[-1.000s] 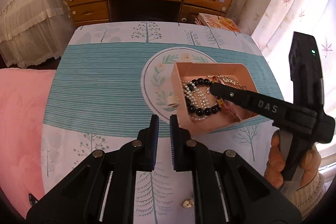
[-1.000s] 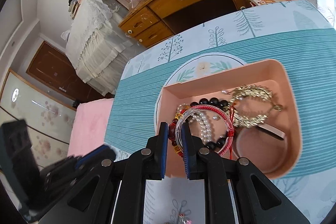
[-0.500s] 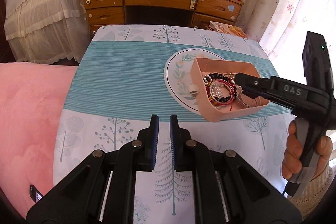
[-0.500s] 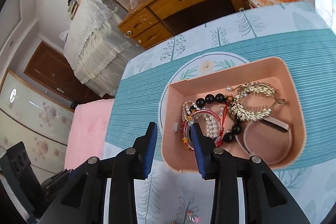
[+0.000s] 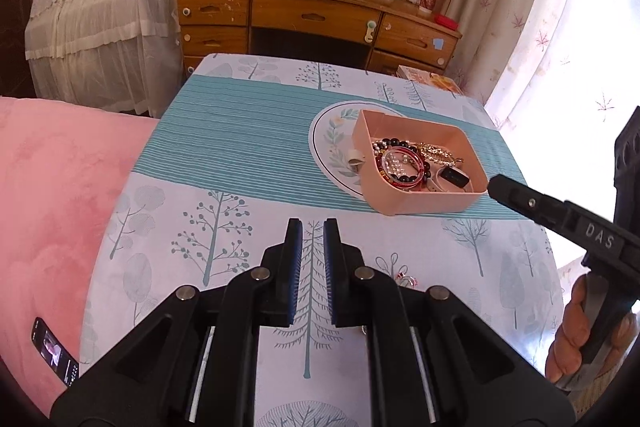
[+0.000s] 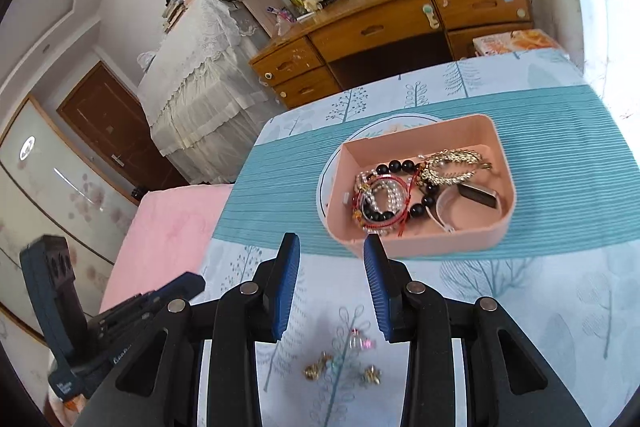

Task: Organize jewelry
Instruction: 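Move both open tools back to the small earrings on the cloth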

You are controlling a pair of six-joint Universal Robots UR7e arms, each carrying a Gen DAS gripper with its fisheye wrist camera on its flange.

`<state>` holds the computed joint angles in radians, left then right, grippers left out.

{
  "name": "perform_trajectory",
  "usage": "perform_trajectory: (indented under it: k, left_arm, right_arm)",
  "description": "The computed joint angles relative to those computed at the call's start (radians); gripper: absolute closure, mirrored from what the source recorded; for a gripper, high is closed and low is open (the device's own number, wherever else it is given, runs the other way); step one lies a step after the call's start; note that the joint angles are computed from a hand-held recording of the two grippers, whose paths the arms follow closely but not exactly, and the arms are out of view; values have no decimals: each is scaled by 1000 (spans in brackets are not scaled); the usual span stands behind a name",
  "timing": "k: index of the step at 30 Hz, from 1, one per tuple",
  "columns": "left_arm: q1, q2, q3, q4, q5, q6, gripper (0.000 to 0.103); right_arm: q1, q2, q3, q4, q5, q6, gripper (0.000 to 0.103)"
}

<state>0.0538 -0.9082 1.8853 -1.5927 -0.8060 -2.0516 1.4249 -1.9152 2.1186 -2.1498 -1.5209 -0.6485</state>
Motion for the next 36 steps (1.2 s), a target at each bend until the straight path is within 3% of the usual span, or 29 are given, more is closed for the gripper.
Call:
perform_trajectory:
  k: [6, 9, 11, 12, 15, 20, 25, 32, 36]
  left_arm:
    - [-42, 38, -34, 72, -5, -48, 92]
    - [-58, 54, -33, 63, -12, -46, 69]
    - [-68, 65, -29, 58, -9, -49, 48]
    - [-73, 73, -29, 62, -8, -55, 47]
    - [-78, 93, -18, 40, -24, -38, 46]
    - [-58, 111, 53, -153, -90, 62, 46]
    - [-51, 143, 107, -295, -147, 122, 46]
    - [-58, 150, 159, -406, -166, 127, 46]
    - [-47, 150, 168, -450, -158, 155, 46]
  right_arm:
    - [-34, -141, 56, 47, -12, -103, 69]
    - [-51, -205, 79, 78, -13, -152, 69]
    - [-63, -250, 97, 86, -20, -184, 69]
    - [-64, -268, 106, 85, -36, -199, 69]
    - [-71, -303, 129, 85, -91, -224, 69]
    - [-104, -311, 164, 53, -158, -266, 69]
    - [-172, -302, 187, 49, -173, -335, 69]
    - [-182, -282, 244, 12, -217, -444, 69]
    - [-189, -300, 285, -17, -207, -524, 69]
